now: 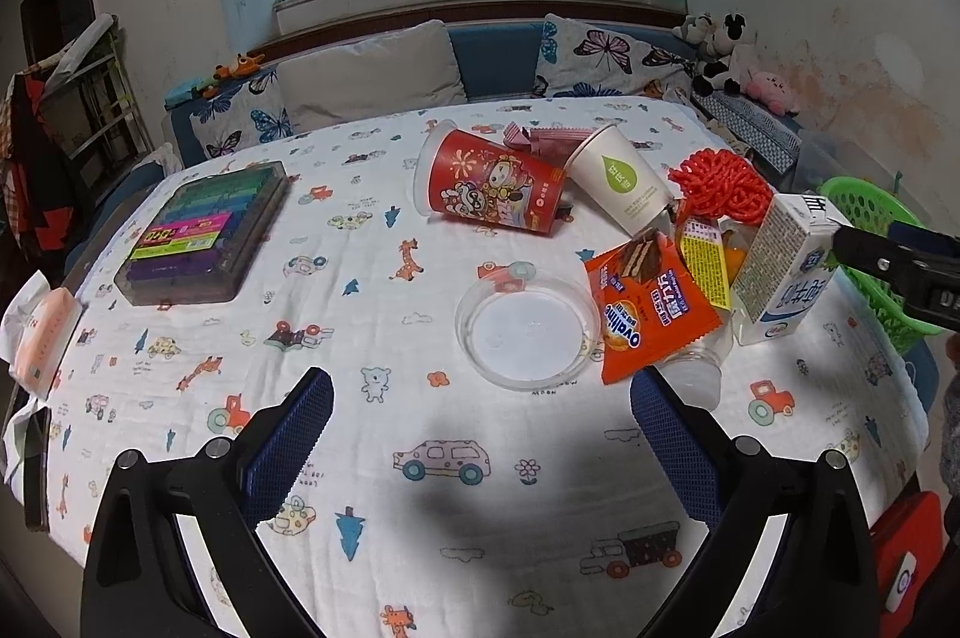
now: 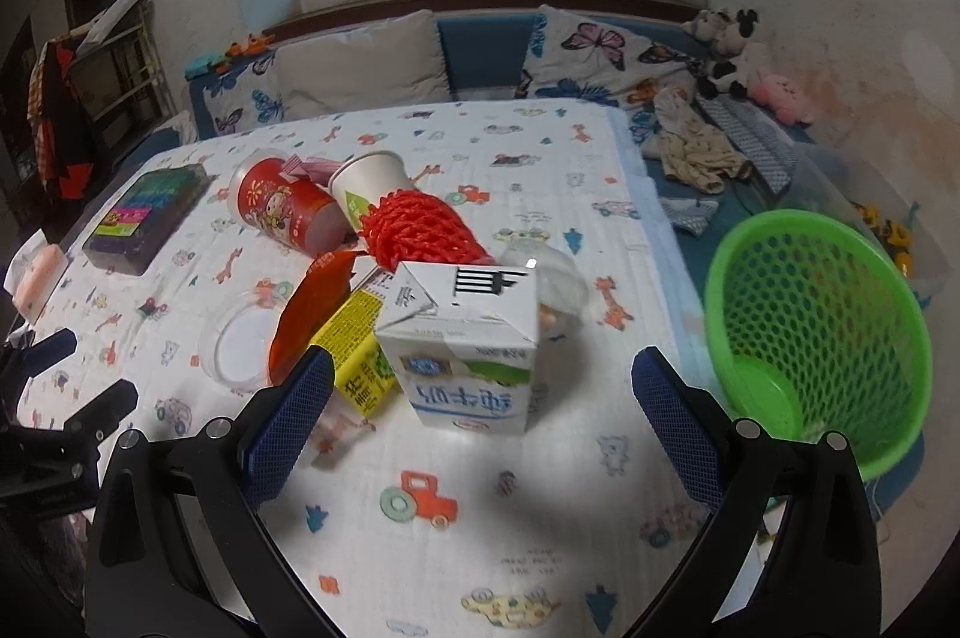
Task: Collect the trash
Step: 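Grasp the white milk carton with the right tool while the left tool approaches the orange snack bag, then close the left tool on the orange snack bag and lift it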
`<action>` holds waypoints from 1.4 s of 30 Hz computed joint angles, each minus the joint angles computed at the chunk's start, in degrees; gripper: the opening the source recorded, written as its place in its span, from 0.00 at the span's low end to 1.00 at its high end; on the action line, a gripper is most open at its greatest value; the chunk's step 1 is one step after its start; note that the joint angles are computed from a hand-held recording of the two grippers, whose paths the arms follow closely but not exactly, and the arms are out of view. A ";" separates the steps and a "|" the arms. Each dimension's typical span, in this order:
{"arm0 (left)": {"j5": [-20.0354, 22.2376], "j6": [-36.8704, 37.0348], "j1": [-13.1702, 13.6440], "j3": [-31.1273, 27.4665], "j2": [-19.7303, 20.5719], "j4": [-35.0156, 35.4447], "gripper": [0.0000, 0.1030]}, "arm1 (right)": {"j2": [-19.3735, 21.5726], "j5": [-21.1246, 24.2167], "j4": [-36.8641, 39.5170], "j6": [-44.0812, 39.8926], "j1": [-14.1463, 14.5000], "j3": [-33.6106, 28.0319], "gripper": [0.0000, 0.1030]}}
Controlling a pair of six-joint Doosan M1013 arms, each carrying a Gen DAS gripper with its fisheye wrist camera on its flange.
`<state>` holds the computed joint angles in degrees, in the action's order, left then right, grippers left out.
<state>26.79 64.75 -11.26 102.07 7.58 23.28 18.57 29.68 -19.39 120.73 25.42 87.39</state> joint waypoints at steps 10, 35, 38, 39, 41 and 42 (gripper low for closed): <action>-0.06 8.42 0.88 -1.98 1.21 -8.47 0.93 | 3.22 3.01 -0.64 0.74 -0.22 -3.19 0.94; 7.12 41.57 1.31 -10.99 9.51 -39.73 0.86 | 1.54 -0.42 10.56 -9.04 -2.11 -1.37 0.65; 8.13 41.29 1.56 -11.66 10.14 -38.89 0.83 | 1.00 -0.80 10.46 -9.42 -1.99 -0.94 0.65; 8.40 41.00 1.66 -11.86 10.33 -38.48 0.83 | 0.73 -0.99 10.11 -9.24 -1.92 -0.69 0.65; 8.70 41.53 1.95 -11.91 10.40 -39.08 0.82 | 0.29 -1.36 9.96 -9.12 -1.92 -0.22 0.65; 8.76 41.80 2.07 -11.90 10.38 -39.37 0.82 | 0.03 -1.58 9.78 -8.94 -1.91 0.07 0.65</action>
<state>35.55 106.55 -9.19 90.17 17.96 -16.09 18.60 28.10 -9.61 111.79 23.51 87.45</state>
